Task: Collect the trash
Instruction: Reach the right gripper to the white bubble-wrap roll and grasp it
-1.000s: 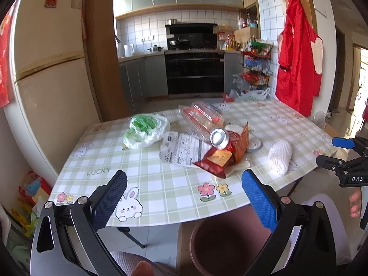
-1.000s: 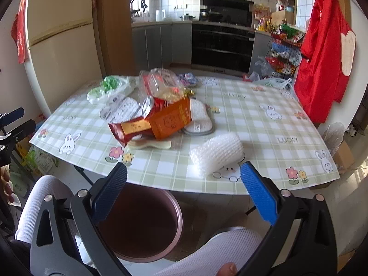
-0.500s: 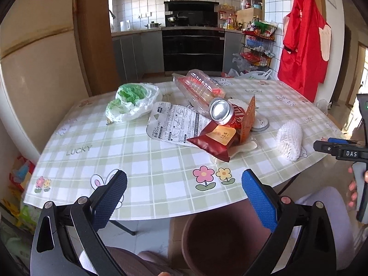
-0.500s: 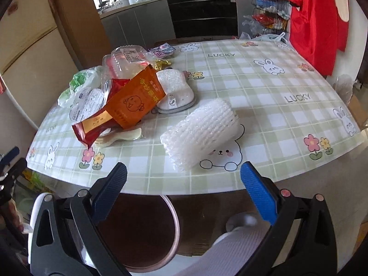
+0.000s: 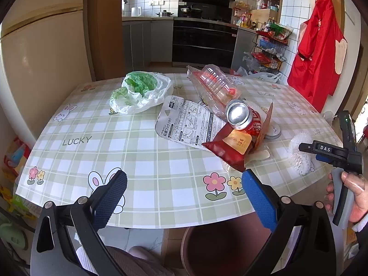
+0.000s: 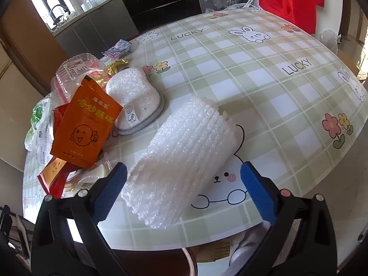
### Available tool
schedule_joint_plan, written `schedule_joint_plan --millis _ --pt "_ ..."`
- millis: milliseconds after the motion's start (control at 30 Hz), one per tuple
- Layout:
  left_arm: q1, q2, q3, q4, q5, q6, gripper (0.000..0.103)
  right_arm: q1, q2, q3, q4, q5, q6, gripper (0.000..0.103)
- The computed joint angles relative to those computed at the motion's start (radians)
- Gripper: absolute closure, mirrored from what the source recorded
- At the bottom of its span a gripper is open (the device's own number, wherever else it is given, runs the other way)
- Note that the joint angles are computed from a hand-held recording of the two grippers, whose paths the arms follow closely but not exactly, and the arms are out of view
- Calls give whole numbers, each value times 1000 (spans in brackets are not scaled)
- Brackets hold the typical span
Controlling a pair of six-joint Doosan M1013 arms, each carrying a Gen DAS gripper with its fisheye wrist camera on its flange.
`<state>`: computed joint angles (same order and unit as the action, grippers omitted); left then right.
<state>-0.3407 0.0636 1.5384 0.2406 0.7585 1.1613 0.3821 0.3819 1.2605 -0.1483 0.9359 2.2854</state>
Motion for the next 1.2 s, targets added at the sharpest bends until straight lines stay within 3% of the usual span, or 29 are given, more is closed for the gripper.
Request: schedule_joint_plan --millis 333,400,433,533,667,833,1200 --pt "1 49 -66 -103 16 117 5 -15 10 2 133 -19 -113 7" --pt "-4 62 -82 -121 13 150 6 -23 7 9 195 -31 -173 18" --pt "-8 71 -93 -129 14 171 7 -33 7 12 256 -35 -207 18" --pt "-17 100 -129 -190 19 259 22 -47 1 26 346 -51 -261 33" --pt "-29 148 -192 -275 42 404 38 -33 -9 29 284 -66 -297 43" --pt "-47 221 -293 -337 88 542 43 -29 -26 44 226 -101 -313 43" --pt "-66 376 -473 -295 233 572 57 -37 -37 54 235 -124 -375 48"
